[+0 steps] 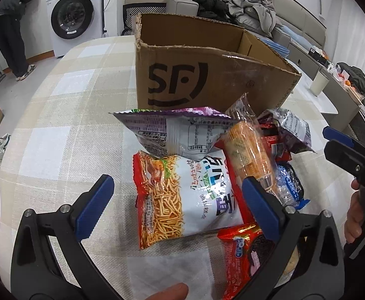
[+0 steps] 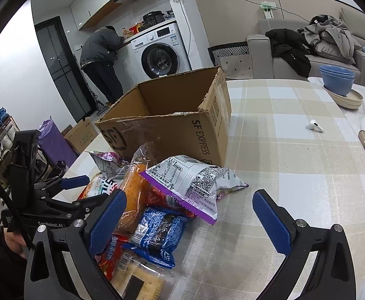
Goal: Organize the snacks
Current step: 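Move the left tool back to the white noodle-snack bag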
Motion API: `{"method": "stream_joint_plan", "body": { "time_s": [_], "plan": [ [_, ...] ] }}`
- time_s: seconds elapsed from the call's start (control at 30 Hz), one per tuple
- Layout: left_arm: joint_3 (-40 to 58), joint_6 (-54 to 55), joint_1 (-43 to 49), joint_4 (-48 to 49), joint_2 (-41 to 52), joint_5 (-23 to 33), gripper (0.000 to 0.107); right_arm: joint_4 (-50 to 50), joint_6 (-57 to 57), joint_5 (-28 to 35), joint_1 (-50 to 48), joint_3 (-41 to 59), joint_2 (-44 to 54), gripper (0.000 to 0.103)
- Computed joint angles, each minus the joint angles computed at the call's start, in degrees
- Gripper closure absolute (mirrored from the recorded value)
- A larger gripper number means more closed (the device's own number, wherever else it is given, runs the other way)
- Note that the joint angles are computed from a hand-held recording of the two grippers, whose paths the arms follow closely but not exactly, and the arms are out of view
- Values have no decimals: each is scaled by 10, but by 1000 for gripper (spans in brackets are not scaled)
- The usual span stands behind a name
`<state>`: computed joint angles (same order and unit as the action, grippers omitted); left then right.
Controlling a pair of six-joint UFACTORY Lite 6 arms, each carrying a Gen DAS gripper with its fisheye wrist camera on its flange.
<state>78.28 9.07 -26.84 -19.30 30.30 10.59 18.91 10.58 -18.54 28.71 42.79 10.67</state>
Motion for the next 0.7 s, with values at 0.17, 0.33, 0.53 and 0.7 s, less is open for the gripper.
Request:
{"method": "stream_joint_plan", "body": {
  "time_s": [0.17, 0.33, 0.53, 0.7],
  "plan": [
    [50, -75, -5, 71, 46, 18, 5, -5, 9, 0, -4, 2, 8, 1],
    [77, -33, 7, 31, 79, 22, 5, -13, 17, 0, -5, 0, 8, 1],
    [111, -19, 14, 18, 114, 25, 5, -28, 34, 0, -13, 11, 29, 1],
    [165, -48, 11, 55, 156, 44, 5, -52, 60, 6, -17, 35, 56, 1]
  ]
}}
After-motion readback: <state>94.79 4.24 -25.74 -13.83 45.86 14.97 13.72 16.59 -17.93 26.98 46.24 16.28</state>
